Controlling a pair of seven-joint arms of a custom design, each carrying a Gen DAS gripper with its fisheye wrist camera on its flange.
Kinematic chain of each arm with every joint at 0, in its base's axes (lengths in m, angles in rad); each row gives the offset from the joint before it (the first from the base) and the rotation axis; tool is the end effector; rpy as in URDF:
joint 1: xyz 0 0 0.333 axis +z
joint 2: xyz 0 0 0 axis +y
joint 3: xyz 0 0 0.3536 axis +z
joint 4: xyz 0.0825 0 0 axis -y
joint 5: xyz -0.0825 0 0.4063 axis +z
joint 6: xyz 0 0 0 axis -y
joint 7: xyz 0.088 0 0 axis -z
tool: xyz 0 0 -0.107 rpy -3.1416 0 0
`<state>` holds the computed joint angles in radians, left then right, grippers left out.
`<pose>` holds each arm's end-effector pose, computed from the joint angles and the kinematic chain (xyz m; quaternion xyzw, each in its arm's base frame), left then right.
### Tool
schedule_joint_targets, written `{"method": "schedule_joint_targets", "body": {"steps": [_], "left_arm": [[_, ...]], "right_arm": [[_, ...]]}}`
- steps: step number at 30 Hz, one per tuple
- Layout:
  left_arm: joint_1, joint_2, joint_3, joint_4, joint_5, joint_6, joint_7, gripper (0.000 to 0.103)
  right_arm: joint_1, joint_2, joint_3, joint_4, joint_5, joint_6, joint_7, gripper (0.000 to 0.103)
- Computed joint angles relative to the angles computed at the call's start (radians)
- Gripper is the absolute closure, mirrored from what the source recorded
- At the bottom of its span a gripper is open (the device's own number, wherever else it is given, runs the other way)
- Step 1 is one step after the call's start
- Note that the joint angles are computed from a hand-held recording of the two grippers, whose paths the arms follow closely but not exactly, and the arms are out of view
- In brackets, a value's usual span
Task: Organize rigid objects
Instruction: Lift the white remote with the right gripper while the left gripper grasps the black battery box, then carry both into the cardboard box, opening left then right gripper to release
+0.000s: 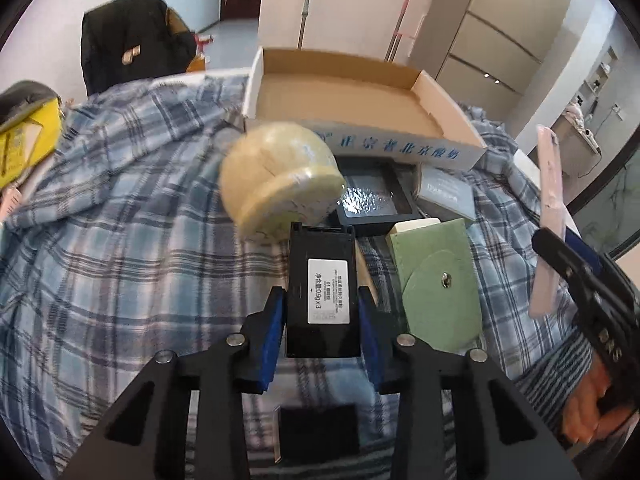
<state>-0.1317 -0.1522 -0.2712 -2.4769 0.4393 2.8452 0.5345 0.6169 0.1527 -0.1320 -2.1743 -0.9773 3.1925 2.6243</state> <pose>0.4570 -0.2215 0.4206 -0.7547 0.5939 -0.2352 0.1499 0.4914 0.3493 0.4181 -0.7697 0.4897 -0.1889 0.3636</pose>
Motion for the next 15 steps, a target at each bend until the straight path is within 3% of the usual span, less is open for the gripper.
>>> {"method": "schedule_joint_targets", "body": {"steps": [2, 6, 10, 13, 15], "left_arm": [[0.012, -0.05, -0.013, -0.024, 0.041, -0.001, -0.023, 0.066], [0.081, -0.155, -0.078, -0.042, 0.162, -0.006, -0.106, 0.066], [0.164, -0.229, -0.14, -0.013, 0.281, 0.021, -0.193, 0.066], [0.235, -0.235, -0.178, 0.04, 0.345, 0.064, -0.239, 0.066], [0.323, -0.231, -0.249, 0.098, 0.444, 0.045, -0.321, 0.066]], "right_arm": [[0.035, -0.016, -0.039, 0.005, -0.085, -0.01, 0.09, 0.063], [-0.075, -0.053, 0.088, -0.024, 0.087, -0.002, -0.08, 0.063], [-0.087, -0.089, 0.113, 0.005, 0.086, -0.029, -0.092, 0.063], [-0.14, -0.096, 0.184, 0.039, 0.252, -0.026, -0.252, 0.063], [-0.114, -0.081, 0.154, 0.103, 0.156, -0.044, -0.164, 0.063]]}}
